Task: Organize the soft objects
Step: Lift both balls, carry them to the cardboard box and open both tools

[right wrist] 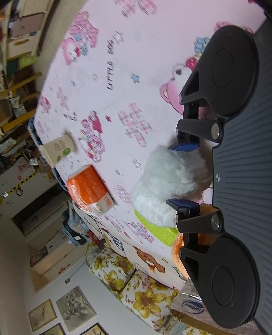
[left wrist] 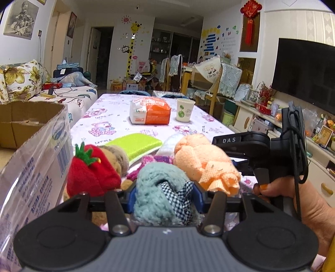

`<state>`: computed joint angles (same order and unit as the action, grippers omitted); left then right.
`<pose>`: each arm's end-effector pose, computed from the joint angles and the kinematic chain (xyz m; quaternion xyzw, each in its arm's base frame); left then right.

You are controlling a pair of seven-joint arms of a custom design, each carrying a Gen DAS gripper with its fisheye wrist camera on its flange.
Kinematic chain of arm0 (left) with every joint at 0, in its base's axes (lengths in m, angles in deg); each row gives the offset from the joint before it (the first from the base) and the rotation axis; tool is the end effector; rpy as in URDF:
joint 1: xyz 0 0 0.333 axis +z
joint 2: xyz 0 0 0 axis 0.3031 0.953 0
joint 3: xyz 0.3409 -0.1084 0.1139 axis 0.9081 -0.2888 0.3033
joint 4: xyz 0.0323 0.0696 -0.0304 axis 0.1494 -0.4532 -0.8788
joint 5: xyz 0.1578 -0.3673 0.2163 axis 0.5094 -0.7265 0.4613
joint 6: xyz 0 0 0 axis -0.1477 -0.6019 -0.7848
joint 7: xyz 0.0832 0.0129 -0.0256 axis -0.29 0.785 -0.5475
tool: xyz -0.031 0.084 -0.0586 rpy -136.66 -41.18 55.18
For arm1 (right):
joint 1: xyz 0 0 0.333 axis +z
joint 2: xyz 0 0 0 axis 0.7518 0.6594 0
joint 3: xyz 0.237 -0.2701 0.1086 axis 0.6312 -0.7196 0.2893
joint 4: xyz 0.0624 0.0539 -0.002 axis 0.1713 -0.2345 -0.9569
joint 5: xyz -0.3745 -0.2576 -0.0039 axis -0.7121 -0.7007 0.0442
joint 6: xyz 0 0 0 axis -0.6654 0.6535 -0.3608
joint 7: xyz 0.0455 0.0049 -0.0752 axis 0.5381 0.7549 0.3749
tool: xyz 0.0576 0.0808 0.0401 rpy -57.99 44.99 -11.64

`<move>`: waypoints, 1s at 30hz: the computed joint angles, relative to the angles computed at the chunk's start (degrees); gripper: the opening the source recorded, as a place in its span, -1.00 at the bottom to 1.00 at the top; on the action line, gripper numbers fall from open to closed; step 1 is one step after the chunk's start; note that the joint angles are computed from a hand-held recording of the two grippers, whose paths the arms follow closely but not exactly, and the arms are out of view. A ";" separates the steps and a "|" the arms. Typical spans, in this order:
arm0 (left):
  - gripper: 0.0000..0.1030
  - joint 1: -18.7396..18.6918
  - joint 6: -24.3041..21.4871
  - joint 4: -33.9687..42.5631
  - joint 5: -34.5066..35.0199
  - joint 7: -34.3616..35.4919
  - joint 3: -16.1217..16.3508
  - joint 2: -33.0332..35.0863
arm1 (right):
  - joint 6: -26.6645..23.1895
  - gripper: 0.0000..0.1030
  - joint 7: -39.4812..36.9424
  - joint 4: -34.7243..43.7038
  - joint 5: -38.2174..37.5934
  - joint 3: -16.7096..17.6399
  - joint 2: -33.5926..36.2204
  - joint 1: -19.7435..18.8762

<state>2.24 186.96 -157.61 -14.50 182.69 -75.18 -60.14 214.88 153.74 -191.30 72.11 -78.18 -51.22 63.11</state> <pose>0.6317 -0.1923 0.4533 -0.5856 0.6153 -0.4301 0.3058 0.6857 0.3205 0.4754 -0.5507 0.6589 -0.1032 0.5020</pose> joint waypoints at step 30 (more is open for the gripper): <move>-0.03 8.23 13.75 -5.30 20.50 -22.16 -3.39 -1.99 | 15.49 0.04 1.66 -3.81 2.64 -5.64 -3.38 4.99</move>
<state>10.47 200.71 -162.91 6.00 160.54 -78.57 -62.13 230.38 155.40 -195.11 74.75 -83.81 -54.60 68.10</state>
